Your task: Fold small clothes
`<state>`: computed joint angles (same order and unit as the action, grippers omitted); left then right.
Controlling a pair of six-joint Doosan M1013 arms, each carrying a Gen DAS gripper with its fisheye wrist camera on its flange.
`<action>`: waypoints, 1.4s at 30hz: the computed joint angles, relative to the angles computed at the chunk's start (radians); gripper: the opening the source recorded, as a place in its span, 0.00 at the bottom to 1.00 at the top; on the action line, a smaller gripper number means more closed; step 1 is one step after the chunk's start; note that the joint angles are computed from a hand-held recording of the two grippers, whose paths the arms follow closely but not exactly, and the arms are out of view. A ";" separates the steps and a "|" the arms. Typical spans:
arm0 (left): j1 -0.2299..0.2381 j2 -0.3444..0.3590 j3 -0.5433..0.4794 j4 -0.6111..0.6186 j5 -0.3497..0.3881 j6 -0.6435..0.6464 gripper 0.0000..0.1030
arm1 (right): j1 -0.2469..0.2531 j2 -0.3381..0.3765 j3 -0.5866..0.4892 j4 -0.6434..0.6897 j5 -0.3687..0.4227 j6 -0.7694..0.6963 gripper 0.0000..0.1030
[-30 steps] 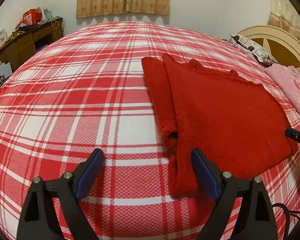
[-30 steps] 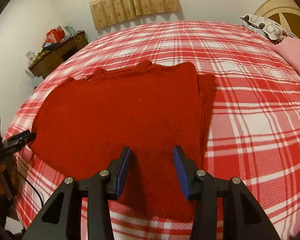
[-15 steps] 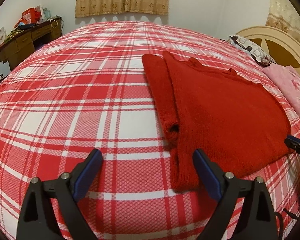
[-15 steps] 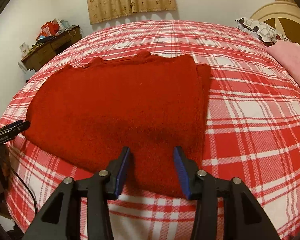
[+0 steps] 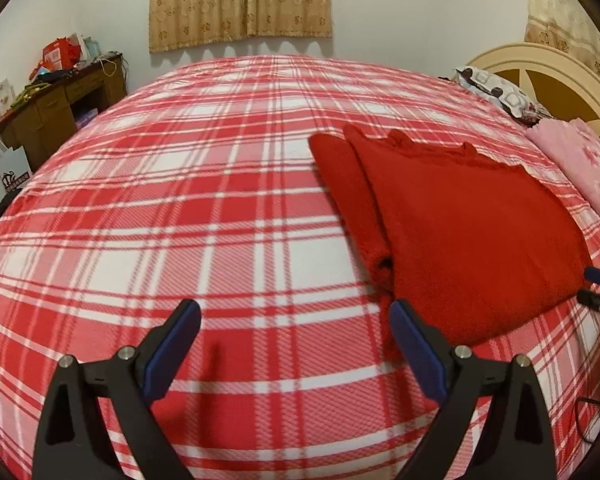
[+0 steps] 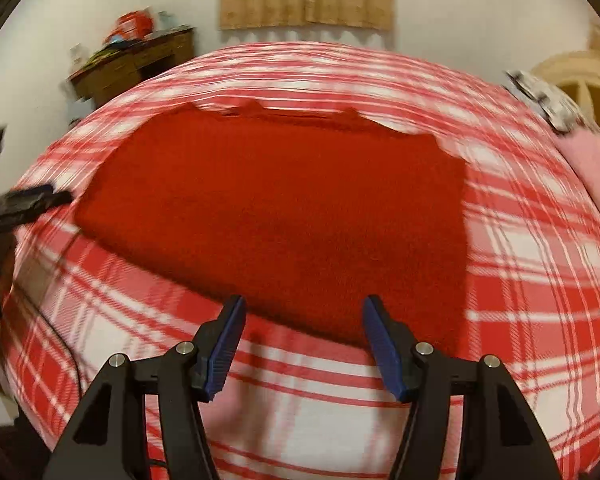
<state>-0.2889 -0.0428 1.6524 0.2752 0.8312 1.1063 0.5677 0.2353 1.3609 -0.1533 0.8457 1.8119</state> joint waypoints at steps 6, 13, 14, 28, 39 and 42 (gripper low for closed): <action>0.014 0.004 0.000 0.010 -0.004 -0.009 0.95 | 0.039 0.030 -0.034 0.014 -0.001 -0.075 0.60; 0.058 0.011 -0.012 -0.104 -0.044 0.057 0.95 | 0.080 0.055 -0.061 0.001 -0.015 -0.171 0.60; 0.066 0.011 -0.014 -0.130 -0.058 0.069 0.95 | 0.085 0.058 -0.064 -0.001 -0.021 -0.181 0.60; 0.140 0.078 -0.065 -0.584 -0.131 0.361 0.95 | 0.138 0.130 -0.156 -0.032 -0.019 -0.249 0.60; 0.156 0.134 -0.100 -0.709 -0.111 0.409 0.95 | 0.177 0.188 -0.226 -0.078 -0.013 -0.268 0.60; 0.159 0.144 -0.107 -0.730 -0.109 0.424 0.95 | 0.180 0.198 -0.240 -0.085 -0.010 -0.265 0.60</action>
<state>-0.1298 0.1007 1.5454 -0.4549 0.7220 1.5300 0.7478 0.4334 1.1210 -0.2383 0.8353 1.5466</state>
